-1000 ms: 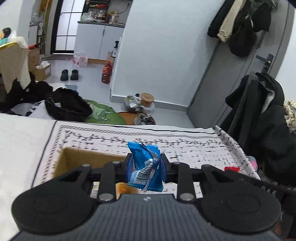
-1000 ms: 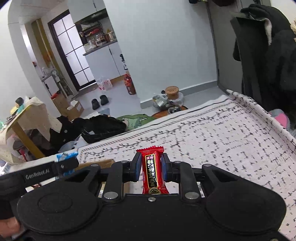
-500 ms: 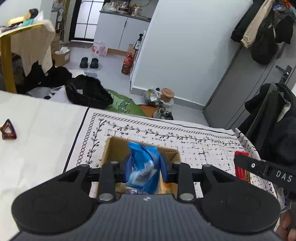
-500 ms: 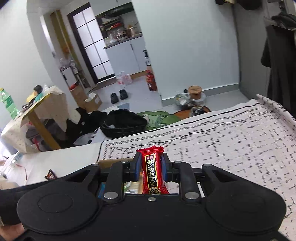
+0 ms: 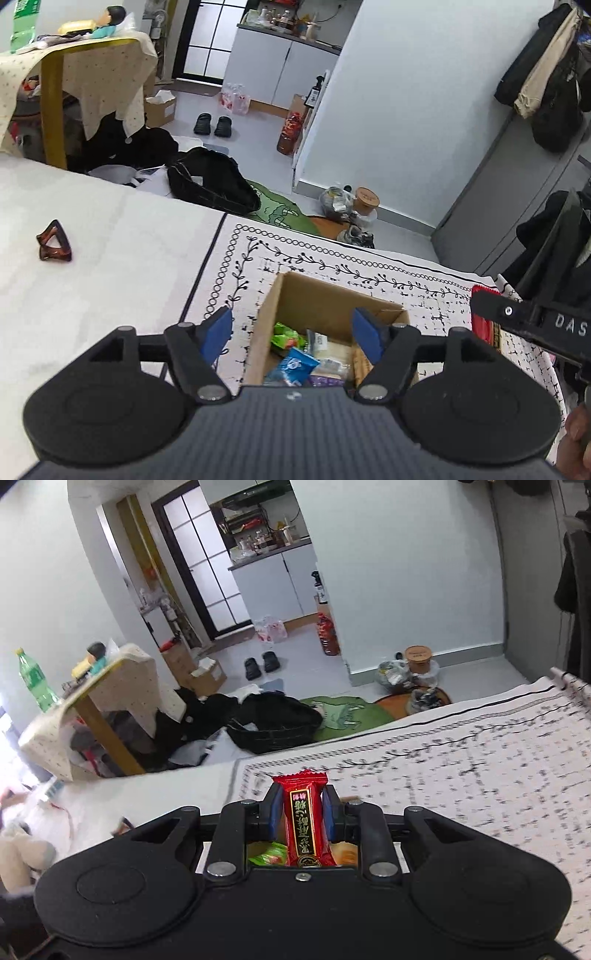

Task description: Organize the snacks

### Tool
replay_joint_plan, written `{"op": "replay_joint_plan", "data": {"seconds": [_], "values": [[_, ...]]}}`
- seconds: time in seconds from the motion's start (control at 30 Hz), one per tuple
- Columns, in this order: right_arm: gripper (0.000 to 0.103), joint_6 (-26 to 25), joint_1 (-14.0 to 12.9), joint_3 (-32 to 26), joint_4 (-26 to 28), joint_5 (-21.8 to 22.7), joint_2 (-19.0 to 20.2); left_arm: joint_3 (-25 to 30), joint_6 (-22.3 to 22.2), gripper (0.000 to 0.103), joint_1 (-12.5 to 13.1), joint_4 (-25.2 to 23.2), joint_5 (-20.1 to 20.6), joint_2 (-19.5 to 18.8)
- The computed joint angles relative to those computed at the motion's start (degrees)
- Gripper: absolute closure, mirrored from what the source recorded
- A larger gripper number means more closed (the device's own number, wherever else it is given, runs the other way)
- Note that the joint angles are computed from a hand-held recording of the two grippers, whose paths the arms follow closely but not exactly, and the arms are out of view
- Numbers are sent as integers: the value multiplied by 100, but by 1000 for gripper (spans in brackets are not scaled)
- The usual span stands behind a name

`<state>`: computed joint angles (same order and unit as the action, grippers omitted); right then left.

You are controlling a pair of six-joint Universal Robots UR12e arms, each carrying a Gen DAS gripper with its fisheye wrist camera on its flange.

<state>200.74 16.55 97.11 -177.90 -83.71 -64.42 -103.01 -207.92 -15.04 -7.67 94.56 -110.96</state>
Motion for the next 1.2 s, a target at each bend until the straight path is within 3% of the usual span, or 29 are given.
{"op": "replay_joint_plan", "data": {"seconds": [0.03,0.1,0.17,0.63,0.7,0.9,0.97,1.07,1.2], "values": [[75,98,-10,-23,-45,90,22,-25,6,32,10,44,5,14],[60,191,-30,-60,-103,265,49,-47,-1,30,11,88,54,24],[40,190,1,-60,-172,160,41,-81,-34,28,17,132,81,43],[20,-21,-86,442,455,-486,-439,-64,-20,16,-24,-187,84,159],[12,-61,-111,551,514,-545,-540,-54,55,16,-29,-313,24,196],[5,100,-224,747,909,-666,-869,-87,511,12,-58,-437,-104,323],[0,78,-248,844,824,-765,-978,-89,606,10,-54,-552,-162,376],[0,-253,-213,914,828,-1099,-1117,-118,821,5,-57,-644,-313,477],[0,-299,-240,1046,876,-1166,-1300,-187,943,0,-86,-605,-383,596]]}}
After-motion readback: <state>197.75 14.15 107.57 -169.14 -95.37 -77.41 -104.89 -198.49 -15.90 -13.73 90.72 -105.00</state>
